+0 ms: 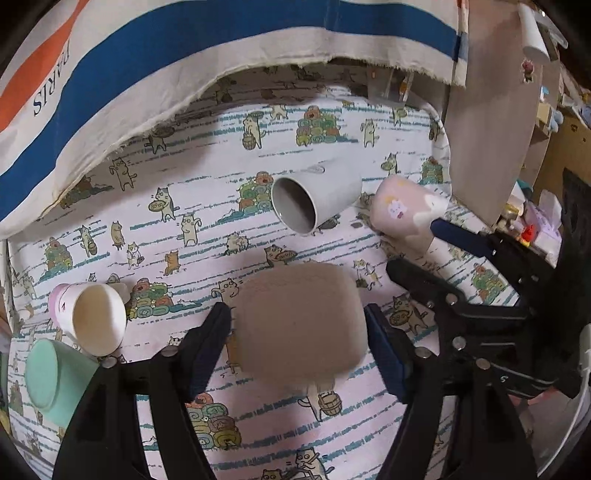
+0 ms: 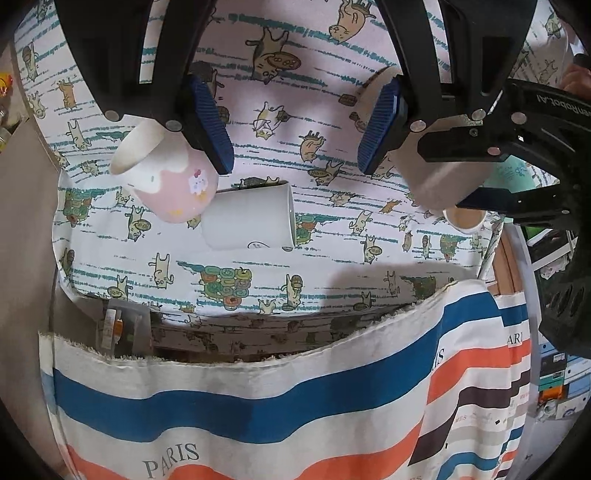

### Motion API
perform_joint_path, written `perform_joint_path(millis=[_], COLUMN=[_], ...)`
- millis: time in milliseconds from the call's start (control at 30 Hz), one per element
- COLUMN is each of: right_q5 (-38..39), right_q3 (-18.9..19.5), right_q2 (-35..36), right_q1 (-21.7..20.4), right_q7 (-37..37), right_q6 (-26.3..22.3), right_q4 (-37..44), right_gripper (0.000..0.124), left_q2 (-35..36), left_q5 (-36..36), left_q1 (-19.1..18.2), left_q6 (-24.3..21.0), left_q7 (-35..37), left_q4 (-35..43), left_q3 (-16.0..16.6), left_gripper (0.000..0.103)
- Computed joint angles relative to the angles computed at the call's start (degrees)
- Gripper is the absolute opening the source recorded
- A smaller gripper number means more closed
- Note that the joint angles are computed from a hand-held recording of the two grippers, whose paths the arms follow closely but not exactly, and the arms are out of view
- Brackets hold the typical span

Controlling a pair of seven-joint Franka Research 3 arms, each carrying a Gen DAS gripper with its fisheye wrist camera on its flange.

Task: Flip cup upside down
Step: 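Rotate the held beige cup with the left tool so its rim faces down, then lower the beige cup rim-down onto the table and open the left tool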

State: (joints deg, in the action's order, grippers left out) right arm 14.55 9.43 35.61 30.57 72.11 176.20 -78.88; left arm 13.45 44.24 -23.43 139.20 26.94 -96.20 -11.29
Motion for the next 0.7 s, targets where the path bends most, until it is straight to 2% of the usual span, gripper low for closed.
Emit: perform_joint_path(millis=[267,400,467,633,700], right_q5=[0.7,2.8,4.1,6.2,6.7], right_q3=[1.1,6.5,9.0,13.9,15.7], right_q2=[0.0,-0.2,-0.4,-0.3,-0.2], right_q1=[-0.8,-4.5,-6.0,-9.1,-10.3], right_q7=[-0.7,-4.6,-6.6,-10.0,-11.0], right_q6=[0.5,1.8,3.8,6.3,7.3], right_q4=[-0.2,-1.2,-2.2,-3.1,-3.5], right_gripper=[0.081,0.086,0.086,0.091,0.099], left_q2=[-3.6,-6.3,-7.6,-10.3,-11.8], left_q5=[8.2,17.3,23.3,36.3,42.6], left_q1=[-0.4,-0.2,-0.4,-0.2,0.2], left_q6=[0.9,1.7,-0.2,-2.9,-3.1], left_q7=[-6.7,-13.7,-17.8,-25.9,-31.4], left_q4=[-3.3,-6.4,-7.8,-11.4,-13.7], left_q3=[0.5,0.3,-0.4,-2.4,-3.2], left_gripper=[0.081,0.091,0.096,0.102,0.103])
